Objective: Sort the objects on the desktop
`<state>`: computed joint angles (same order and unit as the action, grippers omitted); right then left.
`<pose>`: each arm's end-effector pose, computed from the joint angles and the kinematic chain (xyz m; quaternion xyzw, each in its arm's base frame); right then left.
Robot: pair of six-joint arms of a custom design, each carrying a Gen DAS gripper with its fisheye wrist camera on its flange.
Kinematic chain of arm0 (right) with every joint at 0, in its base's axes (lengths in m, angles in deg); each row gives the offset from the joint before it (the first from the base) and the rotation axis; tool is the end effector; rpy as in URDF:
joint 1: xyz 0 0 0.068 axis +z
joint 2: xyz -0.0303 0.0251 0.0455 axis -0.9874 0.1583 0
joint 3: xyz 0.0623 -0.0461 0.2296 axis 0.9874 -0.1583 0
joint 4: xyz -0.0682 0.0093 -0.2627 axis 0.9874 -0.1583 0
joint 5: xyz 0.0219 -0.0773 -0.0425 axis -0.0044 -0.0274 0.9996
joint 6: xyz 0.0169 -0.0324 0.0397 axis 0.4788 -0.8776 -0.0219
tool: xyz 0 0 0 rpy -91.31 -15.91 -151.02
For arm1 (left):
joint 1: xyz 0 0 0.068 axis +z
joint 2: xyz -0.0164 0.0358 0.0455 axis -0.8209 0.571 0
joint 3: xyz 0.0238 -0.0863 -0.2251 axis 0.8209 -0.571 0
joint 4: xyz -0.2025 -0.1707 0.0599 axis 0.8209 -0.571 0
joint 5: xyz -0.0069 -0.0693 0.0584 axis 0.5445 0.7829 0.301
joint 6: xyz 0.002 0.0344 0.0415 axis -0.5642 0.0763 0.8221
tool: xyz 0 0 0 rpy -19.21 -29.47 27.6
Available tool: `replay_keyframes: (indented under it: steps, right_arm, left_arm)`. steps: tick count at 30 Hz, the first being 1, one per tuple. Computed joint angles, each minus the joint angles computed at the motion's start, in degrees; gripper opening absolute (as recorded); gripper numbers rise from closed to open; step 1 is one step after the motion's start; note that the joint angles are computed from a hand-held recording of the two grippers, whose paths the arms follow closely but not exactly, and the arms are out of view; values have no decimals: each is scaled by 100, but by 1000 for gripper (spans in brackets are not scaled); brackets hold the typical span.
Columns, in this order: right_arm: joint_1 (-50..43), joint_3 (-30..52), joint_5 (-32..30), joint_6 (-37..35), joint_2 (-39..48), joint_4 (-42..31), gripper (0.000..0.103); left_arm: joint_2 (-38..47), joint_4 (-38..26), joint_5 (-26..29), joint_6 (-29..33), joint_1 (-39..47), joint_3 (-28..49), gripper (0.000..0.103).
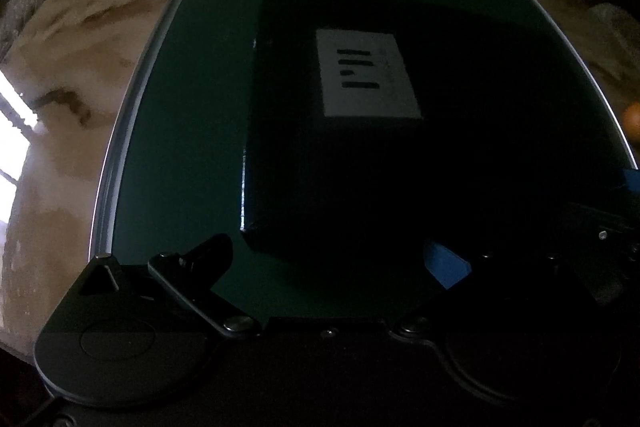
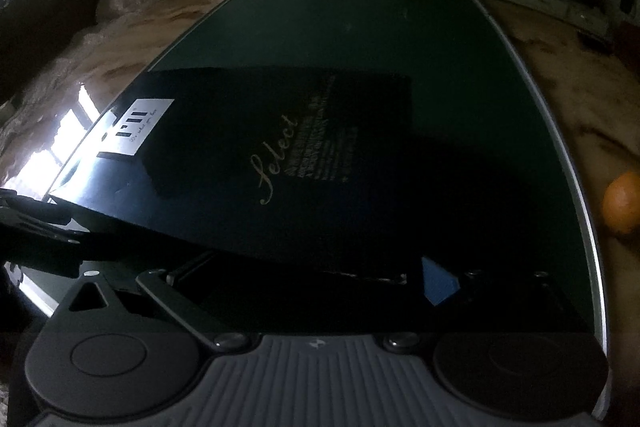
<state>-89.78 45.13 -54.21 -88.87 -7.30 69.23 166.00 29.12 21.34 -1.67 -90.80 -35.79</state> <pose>0.2209 -0.0243 0.0847 -0.0978 0.9441 0.0739 0.3060 0.2326 -0.1599 0.0961 0.0346 0.9730 -0.0502 0.2224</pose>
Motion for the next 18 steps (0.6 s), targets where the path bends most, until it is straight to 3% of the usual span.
replay_keyframes:
  steps: [8,18]
  right_arm:
    - [131,251,116,24,414,197,103]
    - [48,237,209,-43,378,216,103]
  left_arm:
    - [435,46,-105,80,-12,403,103]
    - [166,-96,-253,-24,-258,333,103]
